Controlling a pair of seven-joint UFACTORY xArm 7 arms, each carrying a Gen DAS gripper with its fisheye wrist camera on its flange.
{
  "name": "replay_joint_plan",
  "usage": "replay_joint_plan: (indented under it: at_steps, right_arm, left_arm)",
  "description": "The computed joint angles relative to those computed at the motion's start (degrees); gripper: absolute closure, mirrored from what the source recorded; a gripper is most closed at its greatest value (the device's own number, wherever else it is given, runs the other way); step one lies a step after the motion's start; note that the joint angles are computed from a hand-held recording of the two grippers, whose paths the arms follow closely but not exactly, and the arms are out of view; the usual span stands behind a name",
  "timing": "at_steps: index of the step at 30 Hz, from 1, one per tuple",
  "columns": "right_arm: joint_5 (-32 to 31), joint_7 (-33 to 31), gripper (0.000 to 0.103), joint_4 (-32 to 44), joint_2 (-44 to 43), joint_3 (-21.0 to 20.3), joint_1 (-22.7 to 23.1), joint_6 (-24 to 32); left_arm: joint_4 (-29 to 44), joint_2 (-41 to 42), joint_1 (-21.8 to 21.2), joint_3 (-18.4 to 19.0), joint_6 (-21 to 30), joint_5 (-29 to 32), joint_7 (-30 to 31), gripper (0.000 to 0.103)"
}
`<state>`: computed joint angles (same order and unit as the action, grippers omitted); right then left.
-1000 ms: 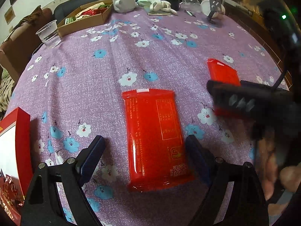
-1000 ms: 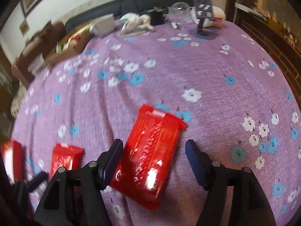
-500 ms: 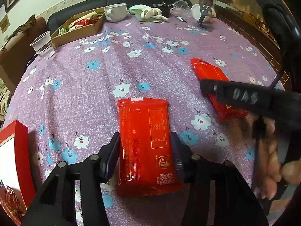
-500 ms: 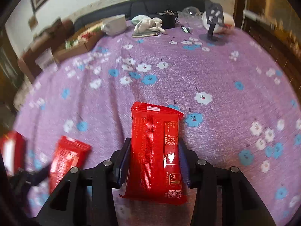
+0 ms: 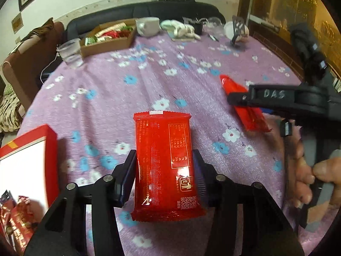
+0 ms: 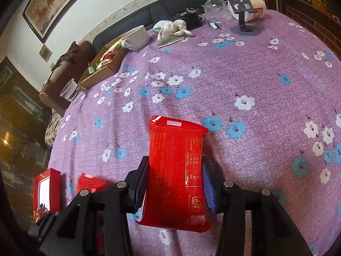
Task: Organize snacks
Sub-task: 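Carry both red packs over the white tray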
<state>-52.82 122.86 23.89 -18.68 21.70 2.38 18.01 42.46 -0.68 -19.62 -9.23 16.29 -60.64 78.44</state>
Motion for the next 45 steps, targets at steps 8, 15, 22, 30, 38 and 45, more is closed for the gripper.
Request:
replay_joint_plan:
  at_steps: [8, 15, 22, 30, 38, 45]
  right_arm:
    - [-4.69, 3.56, 0.056, 1.77, 1.17, 1.03, -0.19, 0.16]
    - [-11.51, 9.37, 0.056, 5.03, 3.86, 0.58, 2.80, 2.39]
    - [-19.21, 16.76, 0.056, 10.34, 6.20, 1.46, 8.65, 7.68]
    - [-30.31, 23.31, 0.057, 18.03, 11.51, 1.59, 15.79, 13.82]
    - [-34.16, 22.99, 0.057, 25.03, 17.70, -0.91, 23.33, 17.74]
    - [-36.59, 21.20, 0.057, 30.54, 22.63, -4.20, 29.60, 18.58]
  left_arm:
    - [-2.74, -6.71, -0.72, 3.37, -1.89, -14.43, 15.35, 0.054]
    - [-3.24, -8.99, 1.61, 6.24, 0.40, -17.82, 19.50, 0.054]
    - [-2.99, -9.54, 5.19, 8.53, 4.53, -17.02, 19.54, 0.054]
    - [-1.64, -9.07, 9.07, 10.18, 7.53, -18.55, 21.07, 0.054]
    - [-0.34, -8.00, 12.91, 11.33, 9.66, -20.03, 22.46, 0.054]
    - [0.96, -6.48, 15.73, 11.70, 10.20, -21.64, 23.72, 0.054]
